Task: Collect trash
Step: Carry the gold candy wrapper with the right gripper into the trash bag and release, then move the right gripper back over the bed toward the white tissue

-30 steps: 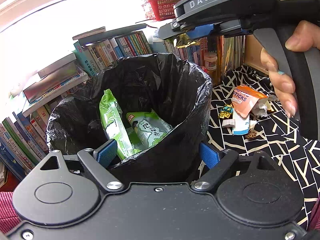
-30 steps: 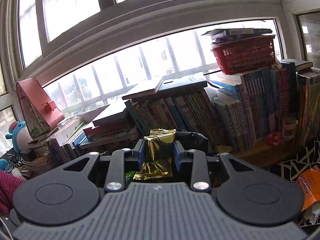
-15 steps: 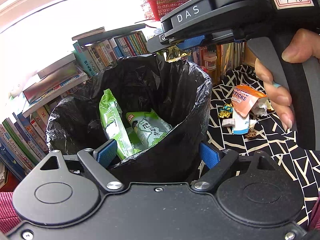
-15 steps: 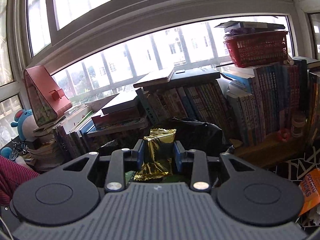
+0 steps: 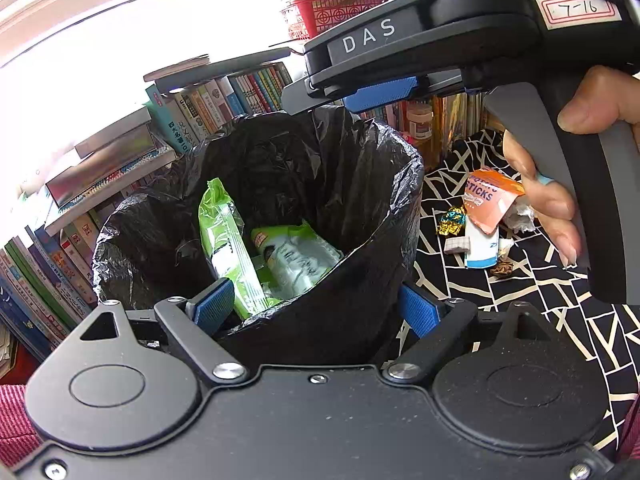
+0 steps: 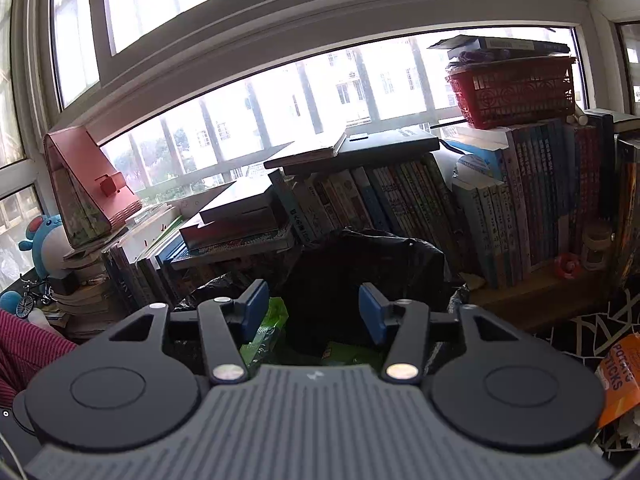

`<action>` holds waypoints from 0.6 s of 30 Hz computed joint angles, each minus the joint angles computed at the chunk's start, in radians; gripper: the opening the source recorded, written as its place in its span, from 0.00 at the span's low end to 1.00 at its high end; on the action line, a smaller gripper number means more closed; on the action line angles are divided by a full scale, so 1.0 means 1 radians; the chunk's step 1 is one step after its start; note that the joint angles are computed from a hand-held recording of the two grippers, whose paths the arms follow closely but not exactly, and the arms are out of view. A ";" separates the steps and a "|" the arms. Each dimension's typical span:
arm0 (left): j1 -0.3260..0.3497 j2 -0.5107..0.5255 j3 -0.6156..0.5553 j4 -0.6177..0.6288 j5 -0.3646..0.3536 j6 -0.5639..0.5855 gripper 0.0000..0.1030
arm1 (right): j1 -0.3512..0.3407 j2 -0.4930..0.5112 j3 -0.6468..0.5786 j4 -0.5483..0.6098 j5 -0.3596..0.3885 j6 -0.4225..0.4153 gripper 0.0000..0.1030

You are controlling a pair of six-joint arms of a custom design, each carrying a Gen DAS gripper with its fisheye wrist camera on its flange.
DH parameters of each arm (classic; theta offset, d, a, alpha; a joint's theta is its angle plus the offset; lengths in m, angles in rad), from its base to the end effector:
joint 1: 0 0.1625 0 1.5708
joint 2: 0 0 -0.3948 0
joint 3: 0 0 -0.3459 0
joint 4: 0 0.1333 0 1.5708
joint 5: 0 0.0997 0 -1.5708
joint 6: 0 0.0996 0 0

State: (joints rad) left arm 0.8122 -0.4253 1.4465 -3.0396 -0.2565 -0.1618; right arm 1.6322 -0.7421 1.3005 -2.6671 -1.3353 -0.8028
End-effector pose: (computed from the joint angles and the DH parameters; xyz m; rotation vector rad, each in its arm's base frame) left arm -0.2744 -0.6233 0.0508 0.2402 1.9181 -1.0407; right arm 0.2004 -0.7086 0.2140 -1.3401 2.6732 -0.8959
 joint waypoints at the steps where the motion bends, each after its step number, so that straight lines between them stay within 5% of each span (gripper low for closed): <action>1: 0.000 0.000 0.000 0.000 0.000 0.000 0.85 | 0.000 0.001 -0.001 -0.002 -0.003 0.002 0.65; 10: 0.001 0.000 0.000 -0.003 0.000 0.003 0.85 | -0.004 0.021 -0.022 -0.077 -0.055 0.075 0.71; 18: 0.001 0.001 0.000 -0.003 0.000 0.003 0.85 | -0.004 0.063 -0.067 -0.168 -0.172 0.150 0.79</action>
State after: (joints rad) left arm 0.8129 -0.4244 1.4464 -3.0430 -0.2564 -0.1588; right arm 1.6283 -0.6793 1.2331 -2.8356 -1.5074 -0.6530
